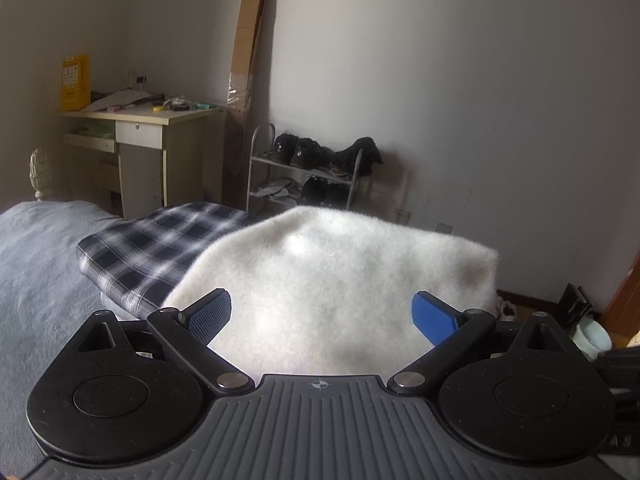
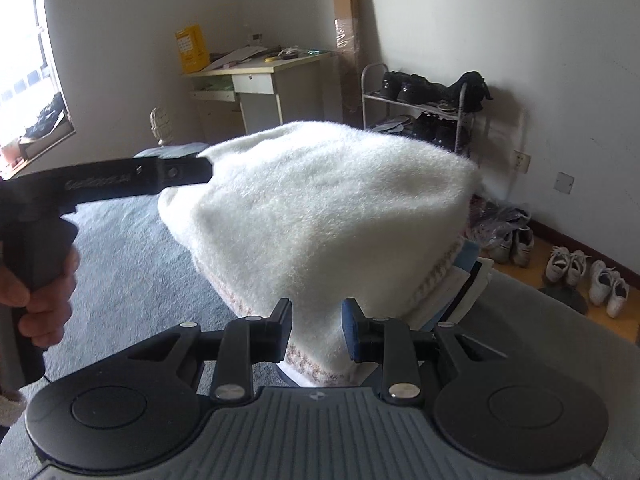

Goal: Fold clothes

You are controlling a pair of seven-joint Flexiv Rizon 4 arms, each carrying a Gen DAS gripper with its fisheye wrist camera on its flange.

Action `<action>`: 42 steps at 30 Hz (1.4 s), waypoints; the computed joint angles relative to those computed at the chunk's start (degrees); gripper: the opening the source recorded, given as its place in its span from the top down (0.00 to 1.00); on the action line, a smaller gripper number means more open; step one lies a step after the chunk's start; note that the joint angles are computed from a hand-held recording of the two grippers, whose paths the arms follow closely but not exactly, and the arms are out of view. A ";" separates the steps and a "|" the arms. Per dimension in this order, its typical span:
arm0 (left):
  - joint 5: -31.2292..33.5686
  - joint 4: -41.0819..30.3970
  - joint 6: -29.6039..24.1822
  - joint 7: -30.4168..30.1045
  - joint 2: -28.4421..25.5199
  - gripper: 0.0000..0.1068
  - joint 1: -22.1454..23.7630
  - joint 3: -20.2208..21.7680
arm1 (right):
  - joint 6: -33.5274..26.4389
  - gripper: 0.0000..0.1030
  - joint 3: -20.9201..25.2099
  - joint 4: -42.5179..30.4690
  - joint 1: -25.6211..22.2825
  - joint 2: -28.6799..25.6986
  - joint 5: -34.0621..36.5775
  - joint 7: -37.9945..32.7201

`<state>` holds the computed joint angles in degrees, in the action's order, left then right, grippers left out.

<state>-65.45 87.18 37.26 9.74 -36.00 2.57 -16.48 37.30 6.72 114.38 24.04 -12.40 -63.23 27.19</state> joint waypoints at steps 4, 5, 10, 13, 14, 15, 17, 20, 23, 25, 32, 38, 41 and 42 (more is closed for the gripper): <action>0.89 0.88 0.57 0.56 0.29 0.08 -0.22 0.51 | -1.99 0.71 -0.13 -0.46 0.45 -0.14 -0.84 1.74; 1.45 0.90 0.93 -0.31 0.19 0.09 -0.55 0.77 | -2.50 0.71 -0.11 -0.65 0.59 -0.31 -0.99 1.68; 4.39 0.89 1.99 -5.24 -0.49 0.10 -1.60 1.21 | -5.00 0.71 -0.28 -1.55 1.23 -1.33 -2.19 -0.31; 5.38 1.65 3.67 -5.42 -0.50 0.10 -2.04 0.90 | -4.16 0.71 -0.50 -0.92 0.75 -1.48 -2.90 -0.81; 5.43 1.83 3.59 -5.76 -0.50 0.10 -1.91 0.69 | -4.05 0.72 -0.47 -0.70 0.61 -1.50 -2.56 -1.15; 5.47 1.96 3.47 -6.11 -0.51 0.10 -1.82 0.54 | -3.87 0.72 -0.54 -0.34 0.50 -1.31 -2.96 -0.87; 5.92 1.68 3.29 -6.97 -0.68 0.09 -1.79 0.42 | -3.41 0.72 -0.73 0.48 0.22 -0.73 -4.70 0.44; 6.53 1.70 3.79 -8.58 -0.49 0.09 -2.02 0.48 | -1.08 0.72 -1.07 1.06 -0.76 -0.44 -7.89 1.70; 7.02 2.04 4.50 -9.31 -0.14 0.09 -2.17 0.49 | 0.86 0.72 -1.12 1.14 -1.53 -1.19 -8.01 0.79; 7.12 2.46 4.95 -9.30 0.17 0.09 -2.17 0.43 | 1.05 0.72 -1.10 1.54 -1.59 -1.40 -7.83 0.89; 6.93 3.52 5.93 -8.82 1.08 0.09 -2.22 0.33 | 0.27 0.72 -0.66 2.38 -1.46 -0.58 -5.96 1.68; 7.02 3.56 6.41 -8.66 1.11 0.09 -2.44 0.37 | -1.63 0.72 -0.30 2.66 -1.17 0.40 -5.57 2.04; 7.08 3.66 6.63 -8.64 1.16 0.09 -2.49 0.34 | -2.33 0.72 -0.26 2.66 -1.32 0.80 -5.96 2.42; 7.10 3.67 6.68 -8.63 1.16 0.09 -2.51 0.33 | -2.53 0.72 -0.27 2.64 -1.41 0.89 -6.12 2.42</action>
<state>-58.35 90.85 43.94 1.11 -34.83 0.06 -16.15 34.77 6.45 117.03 22.64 -11.51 -69.35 29.62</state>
